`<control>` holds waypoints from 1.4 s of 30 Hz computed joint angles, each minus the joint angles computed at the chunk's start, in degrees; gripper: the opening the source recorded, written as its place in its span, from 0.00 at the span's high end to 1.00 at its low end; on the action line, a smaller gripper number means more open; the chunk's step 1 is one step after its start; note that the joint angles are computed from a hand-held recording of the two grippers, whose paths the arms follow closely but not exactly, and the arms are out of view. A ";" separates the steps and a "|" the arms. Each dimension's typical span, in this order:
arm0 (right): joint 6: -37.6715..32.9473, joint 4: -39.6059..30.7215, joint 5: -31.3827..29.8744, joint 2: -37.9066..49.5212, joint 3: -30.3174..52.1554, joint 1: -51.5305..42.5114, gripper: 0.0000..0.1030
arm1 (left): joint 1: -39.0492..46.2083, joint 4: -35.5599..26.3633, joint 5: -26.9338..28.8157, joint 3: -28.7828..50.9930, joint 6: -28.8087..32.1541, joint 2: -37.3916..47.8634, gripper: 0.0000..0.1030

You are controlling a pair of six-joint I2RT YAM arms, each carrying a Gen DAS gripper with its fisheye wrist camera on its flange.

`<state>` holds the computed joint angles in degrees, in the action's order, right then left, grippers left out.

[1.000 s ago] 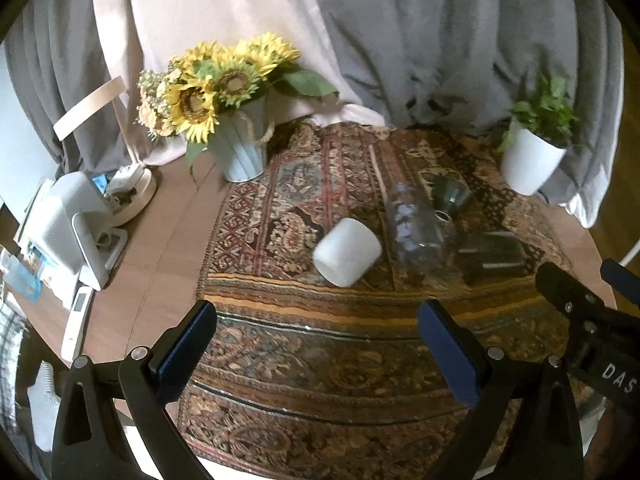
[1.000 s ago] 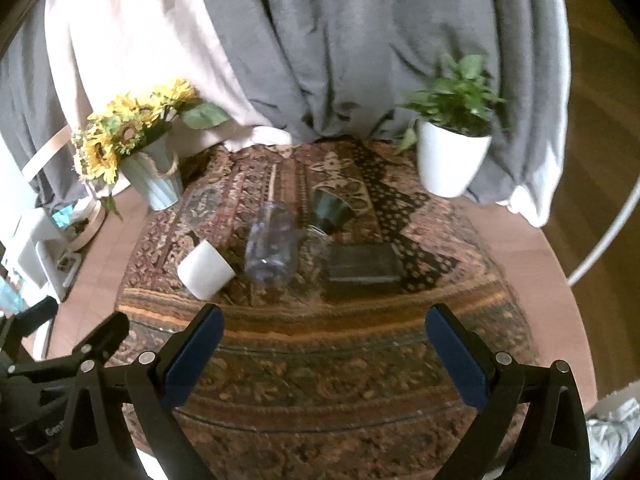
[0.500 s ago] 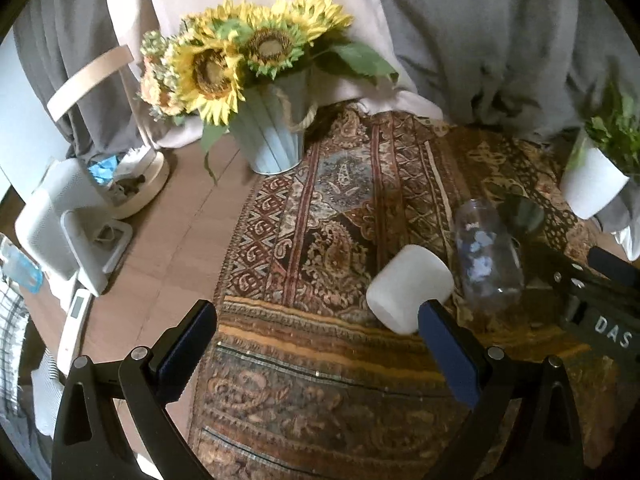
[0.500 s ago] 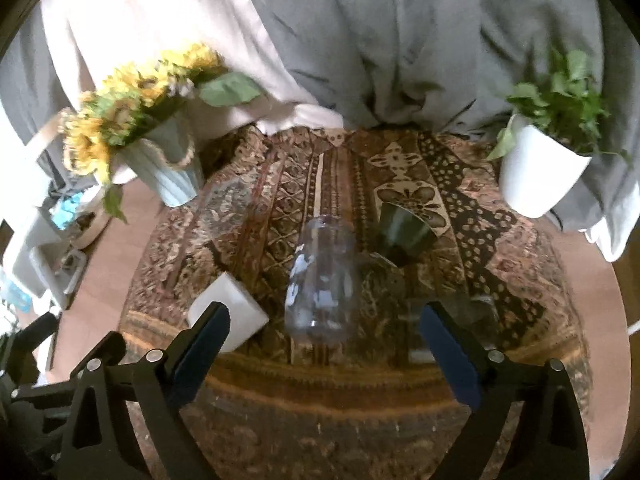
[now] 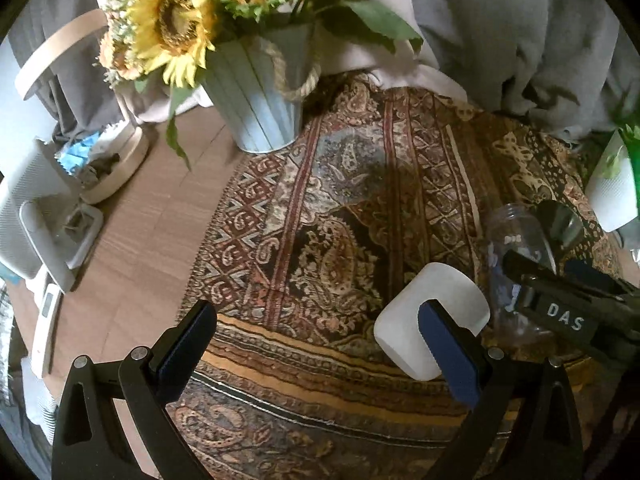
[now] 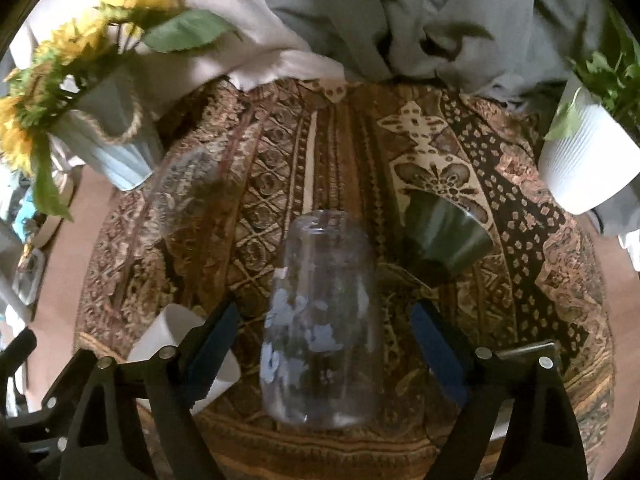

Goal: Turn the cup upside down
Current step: 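Move the right gripper to the clear glass jar and close on it, then lift the clear glass jar with the right gripper off the cloth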

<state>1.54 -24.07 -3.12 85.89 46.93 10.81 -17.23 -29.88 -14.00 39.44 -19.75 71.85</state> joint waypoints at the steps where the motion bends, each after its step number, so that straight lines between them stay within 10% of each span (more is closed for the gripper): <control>1: -0.08 0.24 0.25 0.97 0.13 0.02 0.15 | 0.06 0.37 0.16 0.06 0.12 0.49 0.00; 18: -0.63 0.65 -2.02 3.57 -0.24 -0.68 0.30 | 0.17 0.57 0.93 0.04 0.85 0.85 0.00; 42: -0.27 -27.46 -4.17 -36.58 -13.76 -4.69 0.30 | -15.42 -22.54 -4.03 -4.72 -9.25 -23.57 0.00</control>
<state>1.27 -51.53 -7.28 49.31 33.17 6.12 -32.65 -52.43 -18.03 34.71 -29.00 48.29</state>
